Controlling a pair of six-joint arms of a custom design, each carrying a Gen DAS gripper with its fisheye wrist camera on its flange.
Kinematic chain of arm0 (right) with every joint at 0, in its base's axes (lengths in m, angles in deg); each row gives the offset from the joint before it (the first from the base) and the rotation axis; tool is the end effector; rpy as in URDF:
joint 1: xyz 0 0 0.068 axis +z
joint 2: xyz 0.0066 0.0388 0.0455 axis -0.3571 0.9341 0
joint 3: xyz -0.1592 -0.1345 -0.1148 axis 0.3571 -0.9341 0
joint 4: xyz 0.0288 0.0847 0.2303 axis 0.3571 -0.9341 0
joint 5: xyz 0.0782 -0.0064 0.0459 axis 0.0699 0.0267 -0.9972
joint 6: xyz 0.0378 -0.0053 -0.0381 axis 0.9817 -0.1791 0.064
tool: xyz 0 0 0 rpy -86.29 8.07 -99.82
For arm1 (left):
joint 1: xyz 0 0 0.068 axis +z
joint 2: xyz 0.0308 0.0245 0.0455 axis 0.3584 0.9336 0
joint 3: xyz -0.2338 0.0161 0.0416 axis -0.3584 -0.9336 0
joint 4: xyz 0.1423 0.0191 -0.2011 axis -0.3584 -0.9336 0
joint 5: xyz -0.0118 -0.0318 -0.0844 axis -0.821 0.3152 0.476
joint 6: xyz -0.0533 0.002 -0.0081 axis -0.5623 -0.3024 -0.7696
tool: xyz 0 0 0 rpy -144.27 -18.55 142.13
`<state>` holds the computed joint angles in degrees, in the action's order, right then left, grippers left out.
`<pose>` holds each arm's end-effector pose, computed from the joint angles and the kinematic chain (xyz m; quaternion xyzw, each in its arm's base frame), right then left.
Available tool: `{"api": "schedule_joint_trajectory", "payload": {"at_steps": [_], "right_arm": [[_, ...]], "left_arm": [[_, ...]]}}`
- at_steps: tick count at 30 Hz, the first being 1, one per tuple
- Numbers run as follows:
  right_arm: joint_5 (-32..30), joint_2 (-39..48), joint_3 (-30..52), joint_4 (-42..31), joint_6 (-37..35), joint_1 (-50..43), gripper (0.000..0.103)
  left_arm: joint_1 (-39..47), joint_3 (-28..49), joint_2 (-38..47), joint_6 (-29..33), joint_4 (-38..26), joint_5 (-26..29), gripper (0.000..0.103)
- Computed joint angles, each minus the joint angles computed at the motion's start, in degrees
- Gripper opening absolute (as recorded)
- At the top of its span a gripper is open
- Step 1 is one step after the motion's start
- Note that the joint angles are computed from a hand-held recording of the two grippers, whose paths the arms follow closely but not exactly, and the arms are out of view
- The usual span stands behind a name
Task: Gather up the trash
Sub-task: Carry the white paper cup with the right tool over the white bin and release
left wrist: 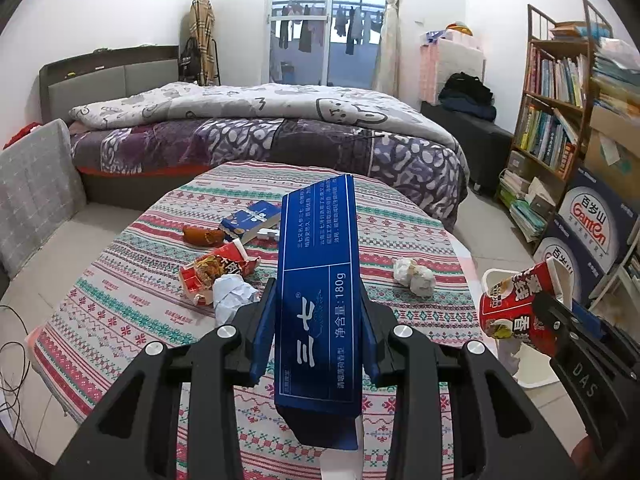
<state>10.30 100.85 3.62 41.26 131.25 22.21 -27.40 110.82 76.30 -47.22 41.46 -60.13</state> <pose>0.1825 0.1387 0.1637 0.1469 0.8788 -0.0186 0.4536 0.2145 -0.2137 0.1762 0.0425 0.8870 -0.0504 0.4570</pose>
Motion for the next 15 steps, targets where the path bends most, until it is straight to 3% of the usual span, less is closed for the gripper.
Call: {"api": "schedule_joint_trajectory", "payload": {"at_steps": [15], "right_arm": [[-0.1, -2.2, -1.4, -1.7, 1.2, -1.2, 0.028]], "left_arm": [[-0.6, 1.9, 2.8, 0.1, 0.6, 1.2, 0.036]]}}
